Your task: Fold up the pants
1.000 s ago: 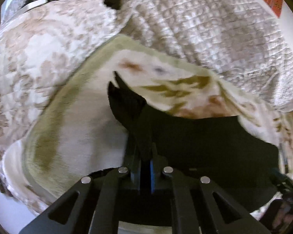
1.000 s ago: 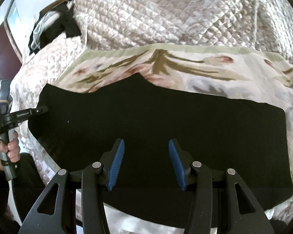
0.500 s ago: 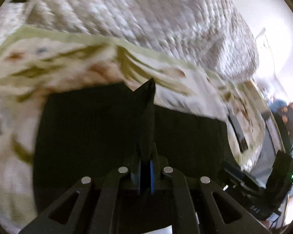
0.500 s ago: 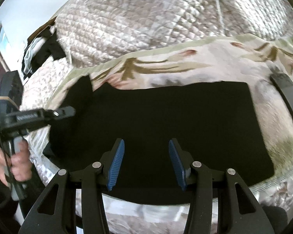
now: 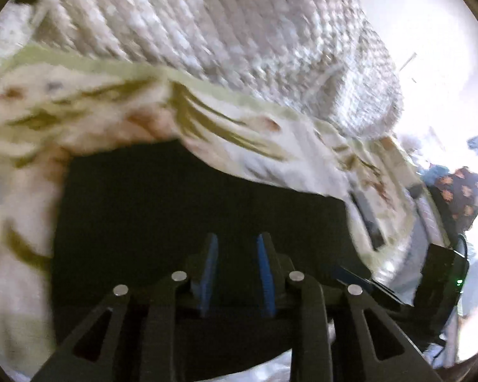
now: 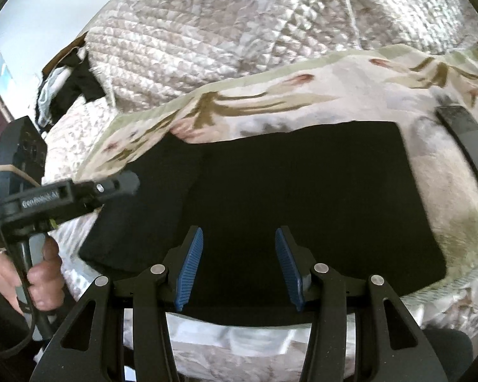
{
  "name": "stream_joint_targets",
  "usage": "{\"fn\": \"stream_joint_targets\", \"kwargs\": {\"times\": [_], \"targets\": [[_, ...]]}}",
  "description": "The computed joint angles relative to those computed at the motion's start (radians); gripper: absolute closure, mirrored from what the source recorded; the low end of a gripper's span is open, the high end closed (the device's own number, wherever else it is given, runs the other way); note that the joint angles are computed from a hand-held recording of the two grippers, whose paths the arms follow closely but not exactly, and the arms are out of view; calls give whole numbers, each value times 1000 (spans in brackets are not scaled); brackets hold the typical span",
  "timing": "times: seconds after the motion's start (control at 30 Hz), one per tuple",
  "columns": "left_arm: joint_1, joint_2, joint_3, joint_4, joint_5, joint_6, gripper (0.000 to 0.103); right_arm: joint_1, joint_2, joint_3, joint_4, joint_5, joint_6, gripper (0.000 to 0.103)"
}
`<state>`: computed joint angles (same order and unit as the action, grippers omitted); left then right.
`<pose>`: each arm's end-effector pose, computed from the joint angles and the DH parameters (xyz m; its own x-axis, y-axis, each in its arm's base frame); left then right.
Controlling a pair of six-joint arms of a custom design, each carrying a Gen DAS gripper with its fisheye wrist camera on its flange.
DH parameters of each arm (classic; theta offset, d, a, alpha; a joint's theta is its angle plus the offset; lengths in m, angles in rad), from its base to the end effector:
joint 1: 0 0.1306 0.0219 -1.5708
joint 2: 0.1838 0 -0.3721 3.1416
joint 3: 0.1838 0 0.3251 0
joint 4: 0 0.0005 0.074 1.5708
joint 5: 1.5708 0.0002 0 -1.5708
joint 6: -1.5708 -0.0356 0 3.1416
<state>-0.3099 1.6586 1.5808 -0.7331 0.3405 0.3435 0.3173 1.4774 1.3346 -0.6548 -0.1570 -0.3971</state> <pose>0.4912 -0.1703 0.3857 -0.8206 -0.0705 -0.5671 0.2445 0.8536 -0.4599 0.4292 0.1463 0.3766 -0.7864 0.1438 -0.6008 -0.1169 0.9203 0.3733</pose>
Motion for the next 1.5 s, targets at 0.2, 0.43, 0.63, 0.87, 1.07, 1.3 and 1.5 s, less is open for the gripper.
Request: {"fn": "stream_joint_targets", "kwargs": {"times": [0.2,0.43,0.63,0.87,1.07,1.3,1.5], "targets": [[70,-41,-73,-4,-103,-20,74,30,60,38,23,-112,-29,55],[89,-58,-177,24,-98,-45,74,76,142,111,-12,-121,9,65],[80,-61,-172,22,-91,-79,74,64,149,118,-52,-89,-5,88],[80,-10,-86,1,-145,-91,74,85,171,184,-84,-51,26,86],[65,19,-72,-11,-208,-122,74,88,199,206,-111,-26,64,85],[42,11,-56,-53,-257,-128,71,88,175,199,-118,25,92,85],[10,-25,-84,-60,-266,-132,69,99,142,159,-98,61,107,85]]}}
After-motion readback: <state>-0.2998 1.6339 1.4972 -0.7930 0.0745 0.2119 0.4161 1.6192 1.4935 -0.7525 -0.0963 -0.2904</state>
